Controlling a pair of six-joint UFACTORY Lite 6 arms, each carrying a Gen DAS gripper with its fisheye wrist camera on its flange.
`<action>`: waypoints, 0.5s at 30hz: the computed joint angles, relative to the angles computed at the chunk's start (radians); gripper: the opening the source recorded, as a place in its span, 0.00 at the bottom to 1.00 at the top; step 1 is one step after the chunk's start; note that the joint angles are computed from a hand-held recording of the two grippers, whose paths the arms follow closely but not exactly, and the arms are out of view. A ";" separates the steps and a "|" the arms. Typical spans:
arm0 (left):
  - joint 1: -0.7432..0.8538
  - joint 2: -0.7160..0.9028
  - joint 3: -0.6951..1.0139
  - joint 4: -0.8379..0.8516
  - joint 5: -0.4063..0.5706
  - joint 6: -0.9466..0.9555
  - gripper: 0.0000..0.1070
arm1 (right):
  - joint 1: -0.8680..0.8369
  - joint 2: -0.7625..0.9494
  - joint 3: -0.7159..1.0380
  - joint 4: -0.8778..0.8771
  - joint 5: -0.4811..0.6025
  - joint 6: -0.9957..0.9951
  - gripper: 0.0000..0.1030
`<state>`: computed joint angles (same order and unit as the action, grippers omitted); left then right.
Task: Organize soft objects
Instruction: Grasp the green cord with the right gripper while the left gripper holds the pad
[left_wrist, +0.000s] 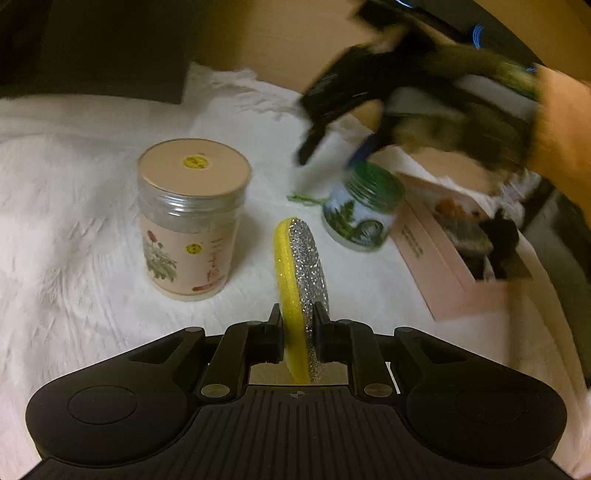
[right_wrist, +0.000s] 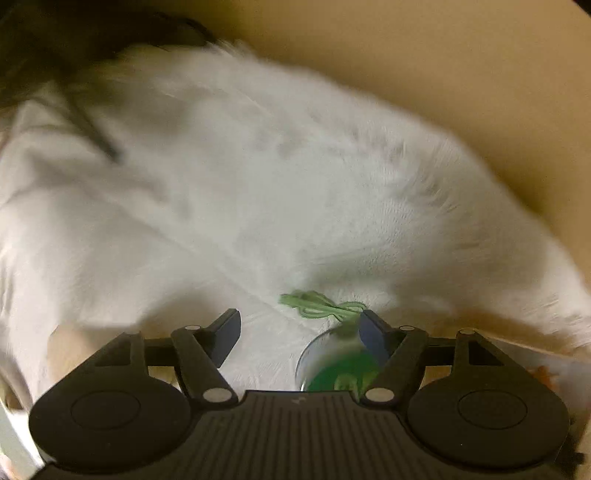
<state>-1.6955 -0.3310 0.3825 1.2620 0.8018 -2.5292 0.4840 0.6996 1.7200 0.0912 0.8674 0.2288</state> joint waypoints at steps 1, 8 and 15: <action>-0.005 -0.018 -0.021 0.014 -0.005 -0.011 0.17 | 0.004 0.064 0.060 -0.006 0.030 0.017 0.69; 0.068 -0.185 -0.178 0.170 -0.100 -0.169 0.17 | 0.044 0.377 0.421 -0.126 0.232 0.094 0.77; 0.101 -0.201 -0.199 0.234 -0.112 -0.192 0.16 | 0.046 0.191 0.161 -0.097 0.068 0.085 0.33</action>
